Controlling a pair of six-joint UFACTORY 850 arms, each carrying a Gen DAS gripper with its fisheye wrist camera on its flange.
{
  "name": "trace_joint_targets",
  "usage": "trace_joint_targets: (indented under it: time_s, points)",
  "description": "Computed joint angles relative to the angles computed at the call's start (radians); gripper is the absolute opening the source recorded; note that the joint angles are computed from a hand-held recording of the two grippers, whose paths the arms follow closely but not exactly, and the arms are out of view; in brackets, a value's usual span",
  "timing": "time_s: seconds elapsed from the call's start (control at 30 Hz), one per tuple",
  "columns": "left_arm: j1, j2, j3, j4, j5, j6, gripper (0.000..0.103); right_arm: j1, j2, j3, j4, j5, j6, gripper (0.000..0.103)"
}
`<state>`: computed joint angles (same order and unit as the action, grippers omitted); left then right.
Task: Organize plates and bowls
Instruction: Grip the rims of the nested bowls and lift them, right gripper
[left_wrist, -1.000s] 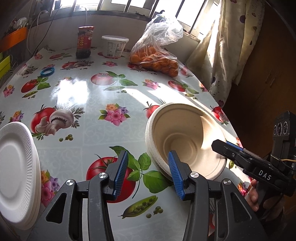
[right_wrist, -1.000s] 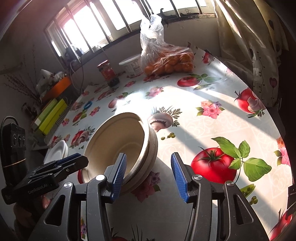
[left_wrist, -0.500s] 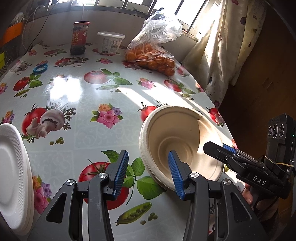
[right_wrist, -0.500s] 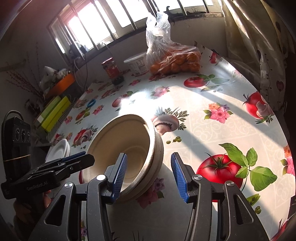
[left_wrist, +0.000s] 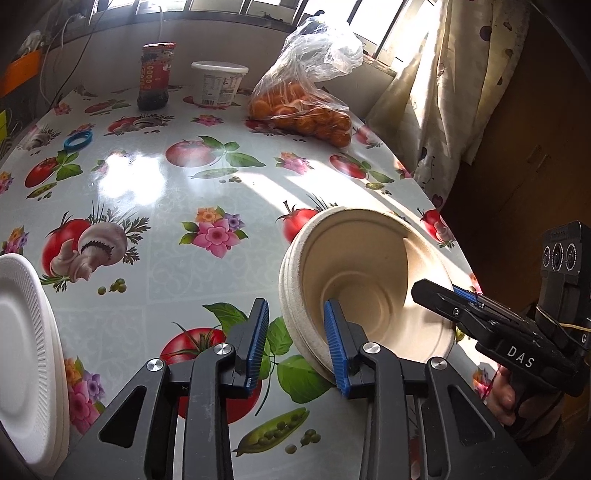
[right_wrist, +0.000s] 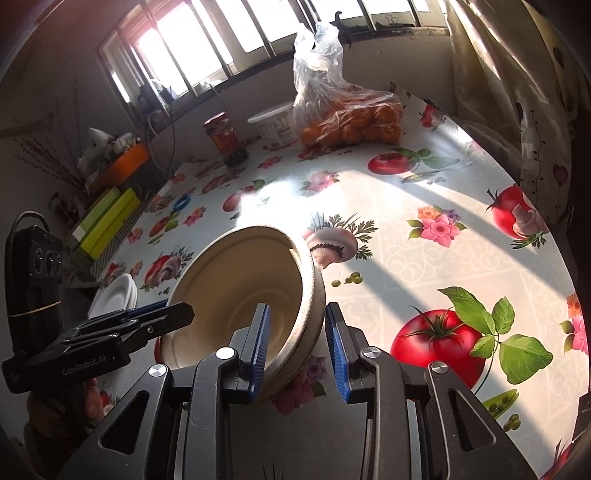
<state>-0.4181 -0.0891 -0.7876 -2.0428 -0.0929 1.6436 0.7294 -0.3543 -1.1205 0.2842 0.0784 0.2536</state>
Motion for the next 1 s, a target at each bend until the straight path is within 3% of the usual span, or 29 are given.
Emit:
trace_joint_targets:
  time_s: [0.13, 0.43, 0.53, 0.7, 0.8, 1.0]
  points:
    - [-0.004, -0.001, 0.0, -0.057, -0.004, 0.059, 0.026, 0.0, 0.0, 0.001, -0.023, 0.002, 0.023, 0.028]
    - [-0.013, 0.001, -0.002, -0.22, 0.014, 0.224, 0.025, -0.001, -0.001, 0.001, 0.01, 0.001, -0.009, 0.028]
    - [-0.017, 0.005, 0.0, -0.375, 0.023, 0.381, 0.025, -0.001, -0.002, 0.0, -0.017, 0.0, 0.016, 0.028]
    - [-0.016, 0.017, 0.009, -0.461, 0.022, 0.453, 0.025, -0.005, -0.007, -0.005, -0.177, -0.009, 0.184, 0.028]
    - [-0.015, 0.025, 0.015, -0.507, 0.022, 0.492, 0.025, 0.001, -0.009, -0.012, -0.024, -0.015, 0.03, 0.028]
    - [-0.016, 0.048, 0.029, -0.69, 0.028, 0.668, 0.025, 0.014, -0.016, -0.027, 0.071, -0.026, -0.059, 0.028]
